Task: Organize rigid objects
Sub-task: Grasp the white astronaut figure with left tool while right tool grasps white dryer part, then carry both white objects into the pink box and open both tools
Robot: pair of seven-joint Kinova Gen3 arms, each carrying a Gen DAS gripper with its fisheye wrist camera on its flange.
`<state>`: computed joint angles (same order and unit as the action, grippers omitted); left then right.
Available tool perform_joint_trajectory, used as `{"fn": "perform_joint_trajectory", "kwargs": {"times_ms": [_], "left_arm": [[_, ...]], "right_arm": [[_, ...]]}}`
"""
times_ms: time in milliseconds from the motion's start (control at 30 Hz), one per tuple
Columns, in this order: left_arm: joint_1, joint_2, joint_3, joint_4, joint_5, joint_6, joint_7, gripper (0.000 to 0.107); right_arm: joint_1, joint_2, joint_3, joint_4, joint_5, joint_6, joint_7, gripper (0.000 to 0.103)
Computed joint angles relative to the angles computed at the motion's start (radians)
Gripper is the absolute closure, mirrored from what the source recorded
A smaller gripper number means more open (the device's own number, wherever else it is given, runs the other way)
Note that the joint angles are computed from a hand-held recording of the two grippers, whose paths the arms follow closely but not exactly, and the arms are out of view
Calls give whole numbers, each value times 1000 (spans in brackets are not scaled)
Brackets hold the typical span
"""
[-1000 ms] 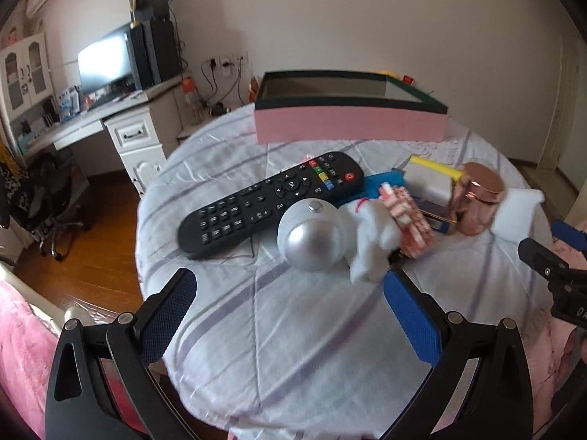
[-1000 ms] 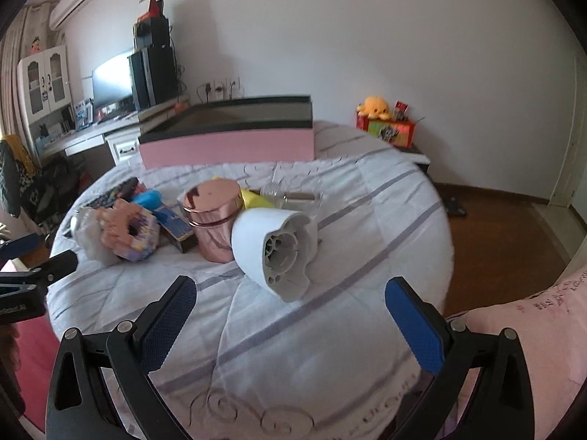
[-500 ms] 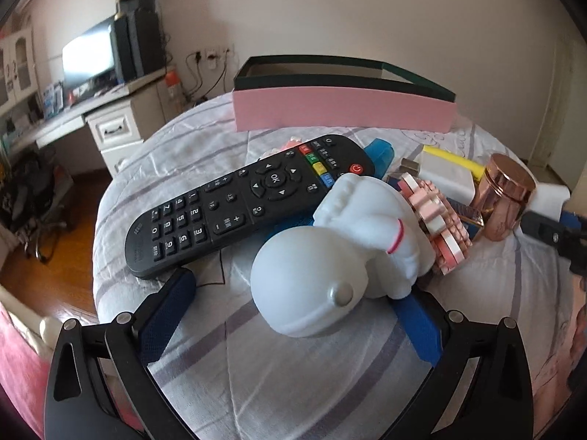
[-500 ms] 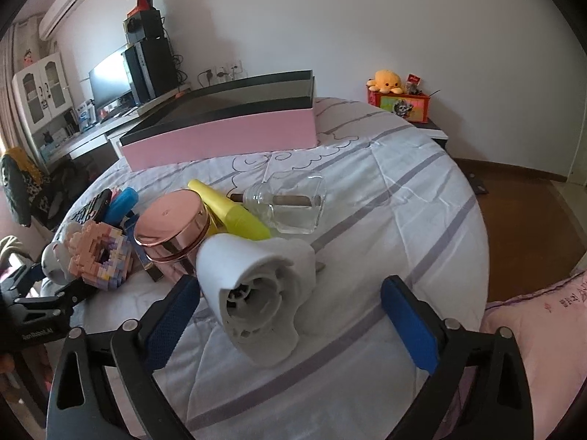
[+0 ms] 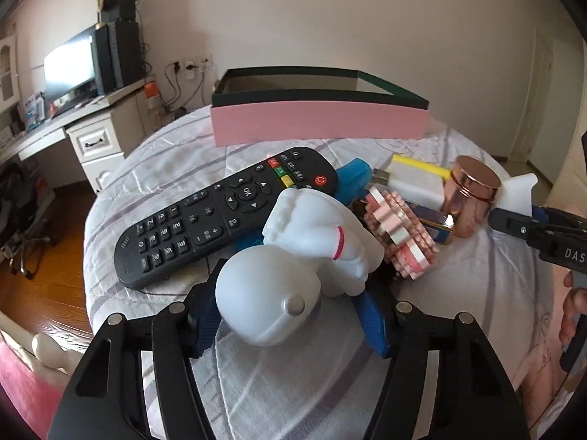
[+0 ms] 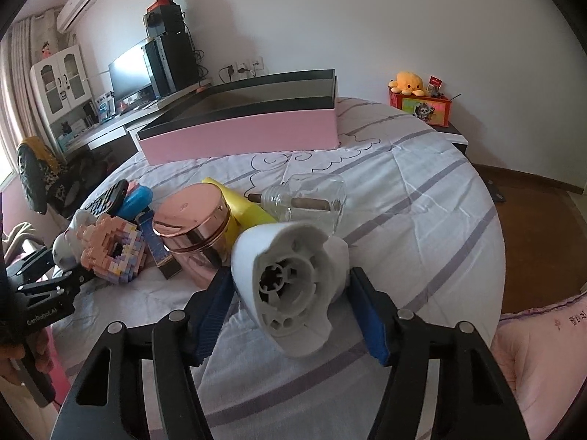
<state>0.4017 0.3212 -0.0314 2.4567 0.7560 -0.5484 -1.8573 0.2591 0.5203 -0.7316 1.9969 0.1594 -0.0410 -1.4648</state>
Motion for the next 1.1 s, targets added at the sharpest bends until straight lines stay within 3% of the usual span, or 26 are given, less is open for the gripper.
{"fn": "perform_joint_trajectory", "kwargs": {"times_ms": [133,267,333,467,567,667,867,933,1033,1100], "left_arm": [[-23,-24,22,26,-55,-7,56,43],[-3,-74,21,38,-42,-6,35,43],[-45,-108,51,44,-90,8,56,43],[-26,-153,26,20,-73,18,-5,43],[-103,-173,67,-5,-147,48,7,43],[-111,-180,18,-65,-214,114,6,43],[-315,-125,88,-248,-458,284,127,43],[-328,-82,69,-334,-529,353,183,43],[-280,-17,-11,-463,-547,465,207,43],[-289,35,-23,-551,-563,539,227,43]], "right_arm": [[24,-6,-22,11,2,-2,0,38],[52,-23,-47,21,11,-11,-10,38],[61,-34,-57,20,18,-14,-17,38],[84,-52,-93,-9,36,7,-19,38],[84,-54,-107,-42,33,17,-6,38],[82,-28,-141,-110,22,66,30,38],[-71,42,-65,-336,-17,220,119,38],[-162,73,4,-428,-16,265,128,38],[-284,125,105,-567,-37,349,135,38],[-354,171,160,-660,-48,397,147,38]]}}
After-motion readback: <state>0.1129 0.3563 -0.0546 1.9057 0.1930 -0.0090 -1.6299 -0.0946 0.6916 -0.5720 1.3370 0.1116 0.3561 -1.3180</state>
